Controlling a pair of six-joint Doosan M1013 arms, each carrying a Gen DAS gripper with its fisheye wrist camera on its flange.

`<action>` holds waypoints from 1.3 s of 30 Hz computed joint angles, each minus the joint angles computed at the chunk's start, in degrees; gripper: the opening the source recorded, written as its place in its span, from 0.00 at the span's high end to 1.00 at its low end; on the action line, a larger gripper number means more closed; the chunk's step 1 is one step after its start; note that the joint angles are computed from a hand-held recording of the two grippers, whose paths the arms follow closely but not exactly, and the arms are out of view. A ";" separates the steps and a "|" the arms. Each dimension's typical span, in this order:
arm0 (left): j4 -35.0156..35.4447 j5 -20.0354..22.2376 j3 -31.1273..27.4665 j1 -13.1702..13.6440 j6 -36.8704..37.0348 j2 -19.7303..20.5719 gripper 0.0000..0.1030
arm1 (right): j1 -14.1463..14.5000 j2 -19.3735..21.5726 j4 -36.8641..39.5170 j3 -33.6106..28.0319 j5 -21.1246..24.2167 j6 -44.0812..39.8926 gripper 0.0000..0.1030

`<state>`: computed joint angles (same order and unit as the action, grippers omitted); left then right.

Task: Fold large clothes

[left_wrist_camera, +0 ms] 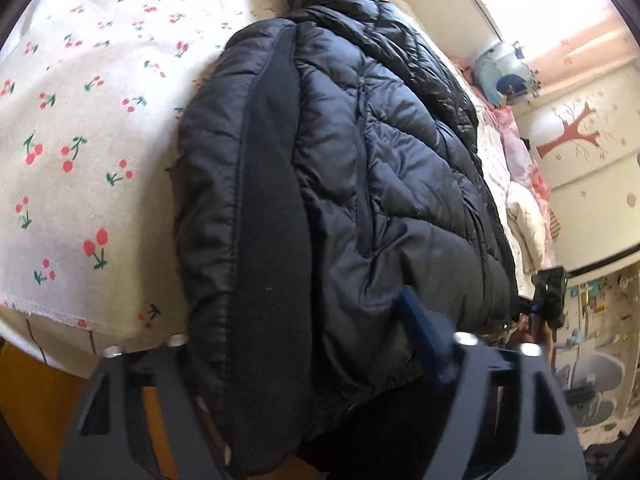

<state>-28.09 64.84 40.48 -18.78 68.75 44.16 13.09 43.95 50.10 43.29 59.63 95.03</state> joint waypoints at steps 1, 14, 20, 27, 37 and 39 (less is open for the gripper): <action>-1.55 -1.02 0.94 0.35 -0.25 -0.35 0.48 | 0.12 0.17 -1.01 -0.50 0.86 0.17 0.07; -4.92 -4.25 4.58 1.06 1.19 -1.95 0.76 | -1.12 -1.14 4.02 3.96 1.97 2.38 0.79; -2.02 -2.80 1.98 0.28 -3.57 -1.65 0.85 | -0.97 -3.00 12.42 8.12 -2.73 -3.69 0.93; -3.80 -7.08 0.09 -0.74 -0.28 -4.03 0.92 | -1.21 -4.60 32.11 9.45 -9.66 -18.10 0.95; -8.11 -8.25 6.04 -1.90 8.57 -11.44 0.92 | -3.04 -10.87 35.72 13.57 -7.60 -26.06 0.95; -7.98 -7.31 8.60 -2.21 9.86 -12.77 0.92 | -3.54 -13.13 32.91 17.36 -7.11 -25.17 0.95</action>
<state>-36.07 57.53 49.08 -21.00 78.61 31.40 9.56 30.82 83.01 60.65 52.52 69.86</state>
